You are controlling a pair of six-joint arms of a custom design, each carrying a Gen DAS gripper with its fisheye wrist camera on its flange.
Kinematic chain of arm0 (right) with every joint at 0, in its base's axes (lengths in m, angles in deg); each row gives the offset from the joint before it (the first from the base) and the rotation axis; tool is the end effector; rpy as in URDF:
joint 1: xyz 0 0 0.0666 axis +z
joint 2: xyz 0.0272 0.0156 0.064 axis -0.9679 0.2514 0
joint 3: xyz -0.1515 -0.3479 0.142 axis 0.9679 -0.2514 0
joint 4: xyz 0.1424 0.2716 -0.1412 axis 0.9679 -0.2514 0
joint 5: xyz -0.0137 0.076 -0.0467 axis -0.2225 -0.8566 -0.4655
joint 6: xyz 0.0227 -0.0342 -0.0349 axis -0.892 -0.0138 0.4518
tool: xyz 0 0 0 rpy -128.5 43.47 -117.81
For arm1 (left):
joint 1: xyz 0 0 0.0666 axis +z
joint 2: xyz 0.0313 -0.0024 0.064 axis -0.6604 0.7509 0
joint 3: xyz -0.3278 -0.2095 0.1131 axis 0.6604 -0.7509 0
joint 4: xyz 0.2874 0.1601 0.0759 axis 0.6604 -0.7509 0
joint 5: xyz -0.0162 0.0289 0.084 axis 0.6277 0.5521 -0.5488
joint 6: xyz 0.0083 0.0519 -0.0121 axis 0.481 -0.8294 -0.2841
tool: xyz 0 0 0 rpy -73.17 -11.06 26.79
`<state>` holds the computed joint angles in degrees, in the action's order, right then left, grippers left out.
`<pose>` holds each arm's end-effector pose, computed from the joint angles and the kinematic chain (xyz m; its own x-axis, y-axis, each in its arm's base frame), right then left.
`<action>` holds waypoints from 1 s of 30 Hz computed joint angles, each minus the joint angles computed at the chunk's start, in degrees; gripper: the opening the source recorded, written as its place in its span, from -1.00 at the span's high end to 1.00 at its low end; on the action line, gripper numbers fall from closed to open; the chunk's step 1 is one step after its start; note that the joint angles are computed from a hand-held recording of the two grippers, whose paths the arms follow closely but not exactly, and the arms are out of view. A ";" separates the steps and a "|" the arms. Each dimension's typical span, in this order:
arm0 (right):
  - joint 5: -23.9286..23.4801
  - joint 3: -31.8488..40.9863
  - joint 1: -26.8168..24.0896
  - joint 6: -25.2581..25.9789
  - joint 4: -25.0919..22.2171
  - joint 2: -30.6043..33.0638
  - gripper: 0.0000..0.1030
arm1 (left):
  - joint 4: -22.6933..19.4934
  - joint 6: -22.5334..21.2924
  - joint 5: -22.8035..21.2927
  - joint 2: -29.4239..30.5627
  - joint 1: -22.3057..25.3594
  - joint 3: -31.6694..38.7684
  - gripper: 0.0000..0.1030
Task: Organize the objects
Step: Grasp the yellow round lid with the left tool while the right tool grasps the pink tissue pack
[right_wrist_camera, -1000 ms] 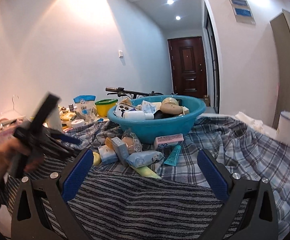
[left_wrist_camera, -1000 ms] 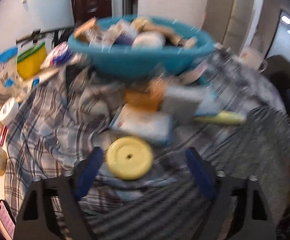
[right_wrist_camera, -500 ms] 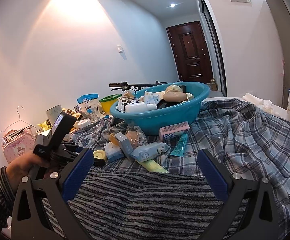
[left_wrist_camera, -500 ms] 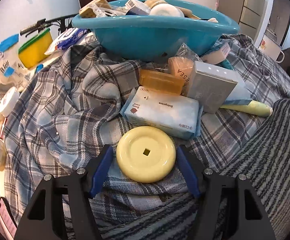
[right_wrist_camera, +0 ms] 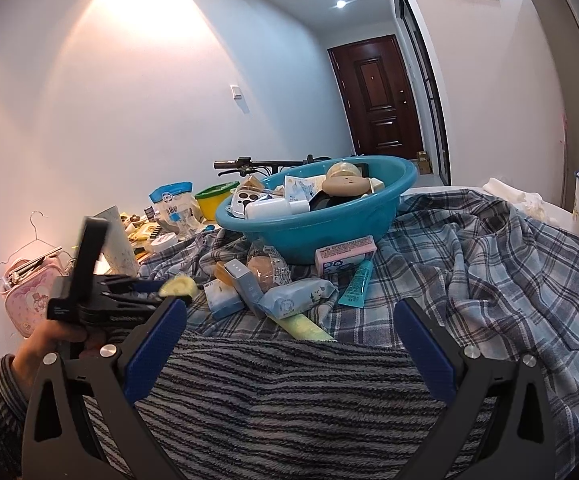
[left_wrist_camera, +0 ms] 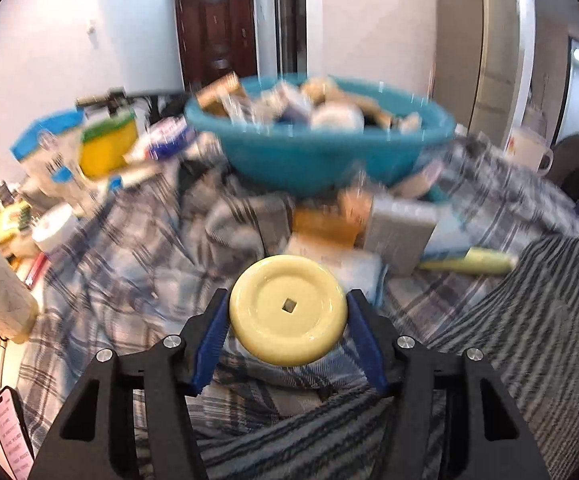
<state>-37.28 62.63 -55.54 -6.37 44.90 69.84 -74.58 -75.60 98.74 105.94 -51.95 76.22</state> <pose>0.3825 0.1238 0.3092 -0.3511 0.2955 -0.8885 0.1723 0.9531 0.2489 0.6101 -0.1322 0.2979 -0.4005 0.5101 -0.7612 0.7720 0.6354 0.0196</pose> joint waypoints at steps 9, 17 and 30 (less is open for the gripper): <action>0.02 3.94 0.39 1.40 -7.28 1.66 -1.00 | 11.98 6.82 5.68 -3.64 2.83 -5.82 -0.18; -10.57 16.79 -4.82 5.16 -25.40 5.12 -1.00 | 16.30 6.23 6.61 -5.22 3.15 -9.12 -0.18; -19.10 41.75 -14.40 13.69 -43.80 24.57 -1.00 | 15.25 7.48 6.95 -4.86 3.45 -8.43 -0.18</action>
<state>-56.38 104.38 -69.94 7.31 1.10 94.41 -59.33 -68.12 105.69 101.09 -48.50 67.79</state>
